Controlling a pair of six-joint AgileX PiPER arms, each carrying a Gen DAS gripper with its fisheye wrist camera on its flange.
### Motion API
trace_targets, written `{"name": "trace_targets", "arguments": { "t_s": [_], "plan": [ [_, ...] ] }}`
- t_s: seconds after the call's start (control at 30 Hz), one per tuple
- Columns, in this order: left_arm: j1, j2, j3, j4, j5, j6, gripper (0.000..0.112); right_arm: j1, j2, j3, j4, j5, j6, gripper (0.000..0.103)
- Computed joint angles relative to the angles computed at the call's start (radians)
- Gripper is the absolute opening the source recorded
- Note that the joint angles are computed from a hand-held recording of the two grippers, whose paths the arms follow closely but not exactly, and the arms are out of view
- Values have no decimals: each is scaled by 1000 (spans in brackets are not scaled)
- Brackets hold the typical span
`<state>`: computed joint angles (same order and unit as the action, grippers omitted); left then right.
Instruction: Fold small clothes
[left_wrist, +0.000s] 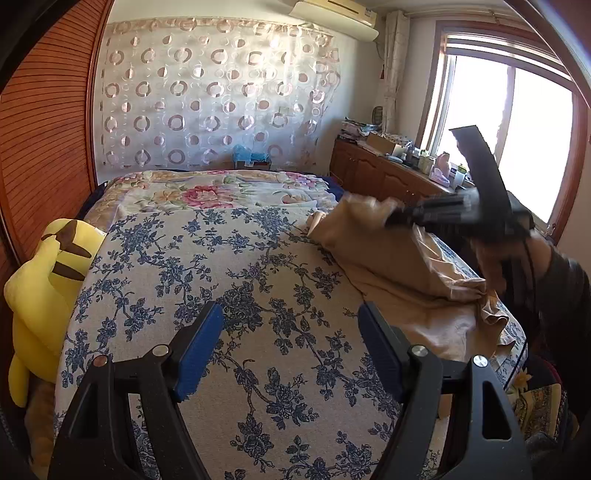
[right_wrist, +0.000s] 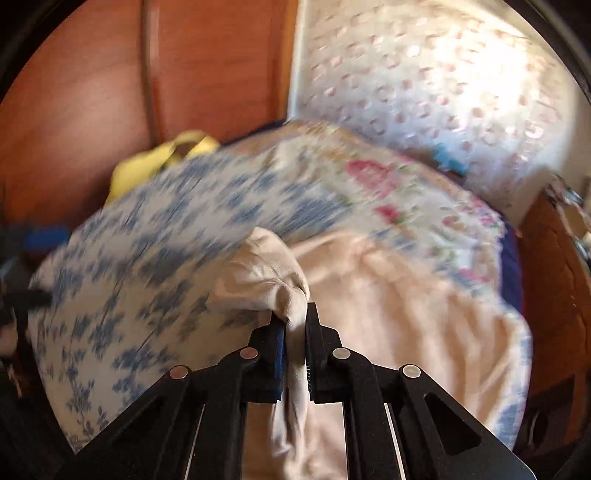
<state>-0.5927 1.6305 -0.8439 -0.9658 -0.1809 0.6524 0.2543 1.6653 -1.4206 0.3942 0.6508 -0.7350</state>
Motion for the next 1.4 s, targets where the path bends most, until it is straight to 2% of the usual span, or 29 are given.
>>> {"name": "trace_targets", "arguments": {
  "t_s": [0.1, 0.3, 0.5, 0.57, 0.6, 0.63, 0.67, 0.73, 0.77, 0.87, 0.97, 1.1, 1.4],
  "plan": [
    [0, 2, -1, 17, 1, -19, 76, -83, 20, -91, -15, 3, 38, 9],
    [-1, 9, -4, 28, 6, -28, 76, -182, 145, -294, -159, 46, 224, 9],
    [5, 20, -8, 56, 14, -53, 76, -180, 267, -418, -294, 76, 417, 9],
    [2, 24, -11, 32, 15, -30, 76, -168, 324, -497, -367, 135, 525, 9],
    [1, 26, -12, 26, 17, -22, 76, -171, 365, -553, -382, 174, 560, 12],
    [0, 24, -11, 17, 18, -13, 76, -173, 406, -612, -406, 213, 603, 23],
    [-2, 26, -14, 2, 19, 4, 76, -166, 433, -656, -444, 234, 646, 32],
    [-3, 31, -18, -8, 21, 15, 76, -155, 455, -698, -452, 247, 686, 40],
    [-4, 33, -20, -12, 22, 19, 76, -159, 461, -713, -430, 250, 684, 44],
    [-4, 36, -24, -7, 25, 15, 76, -165, 482, -777, -395, 292, 667, 44],
    [-13, 39, -28, -26, 25, 36, 76, -191, 405, -634, -310, 210, 569, 44],
    [-25, 57, -47, -54, 28, 63, 76, -245, 213, -369, -154, 106, 382, 44],
    [-87, 90, -104, -267, 14, 277, 76, -297, -184, 179, 125, -71, 8, 46]
  ]
}}
